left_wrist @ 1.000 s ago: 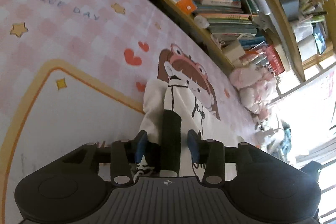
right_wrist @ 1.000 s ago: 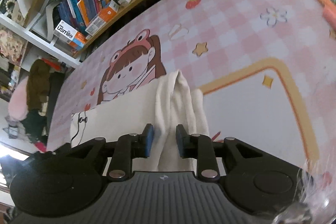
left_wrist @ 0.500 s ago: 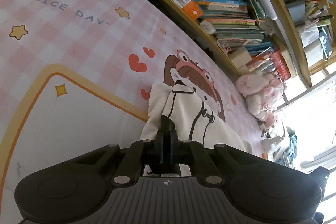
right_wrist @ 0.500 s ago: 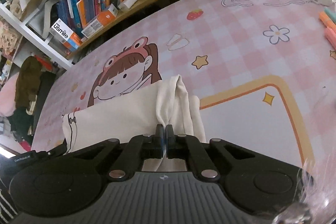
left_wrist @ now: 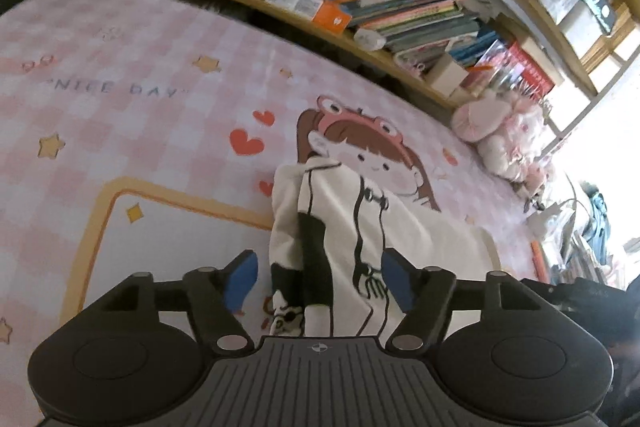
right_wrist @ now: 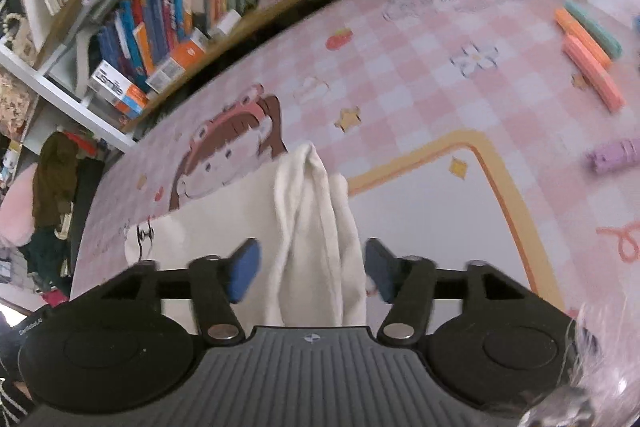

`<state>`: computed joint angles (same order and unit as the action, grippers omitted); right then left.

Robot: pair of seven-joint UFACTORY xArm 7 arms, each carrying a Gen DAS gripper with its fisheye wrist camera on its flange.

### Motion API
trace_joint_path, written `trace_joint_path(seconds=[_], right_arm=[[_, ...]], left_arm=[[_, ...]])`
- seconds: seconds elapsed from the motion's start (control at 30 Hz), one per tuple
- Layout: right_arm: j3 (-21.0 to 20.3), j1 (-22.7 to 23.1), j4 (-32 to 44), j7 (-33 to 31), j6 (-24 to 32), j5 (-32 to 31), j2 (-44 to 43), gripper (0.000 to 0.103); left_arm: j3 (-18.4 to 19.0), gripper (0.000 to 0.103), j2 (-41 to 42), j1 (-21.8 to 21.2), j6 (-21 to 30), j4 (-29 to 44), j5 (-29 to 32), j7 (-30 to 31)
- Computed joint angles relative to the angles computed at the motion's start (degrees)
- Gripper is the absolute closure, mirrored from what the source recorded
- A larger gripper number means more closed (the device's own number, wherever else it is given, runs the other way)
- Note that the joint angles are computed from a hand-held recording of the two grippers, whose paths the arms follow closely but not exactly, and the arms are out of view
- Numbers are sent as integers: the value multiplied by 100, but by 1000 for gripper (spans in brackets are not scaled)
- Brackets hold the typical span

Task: Fold clothes
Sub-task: 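Open both grippers and release the folded shirt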

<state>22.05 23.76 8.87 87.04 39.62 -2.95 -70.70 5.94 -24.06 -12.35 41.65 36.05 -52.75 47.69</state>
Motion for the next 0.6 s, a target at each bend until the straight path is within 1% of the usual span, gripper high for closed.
trace_joint_path(seconds=[0.1,0.17,0.27,0.33,0.43,0.53,0.6], right_arm=[[-91,152,-59,48,44,151,-81,38],[-147,209,-98,79,35,243,-88,38],[-247,258,-180,135,-3,389,-80,38],[-291,281,-258,211,-57,482,-114,36],[-298,258,-360,348,-191,535,-224,36],[-395,281,-466,372,-543,597,-166,36],[-415,245,-446,344,-777,586,31,37]], left_arm=[[-41,33,162,103,132,94,218,-335],[-86,33,329,167,228,195,373,-588],[-148,33,491,212,238,250,433,-763],[-148,32,552,225,270,274,366,-819],[-111,32,630,256,453,337,196,-836],[-153,33,633,303,454,331,85,-900],[-154,37,661,308,502,344,-14,-899]])
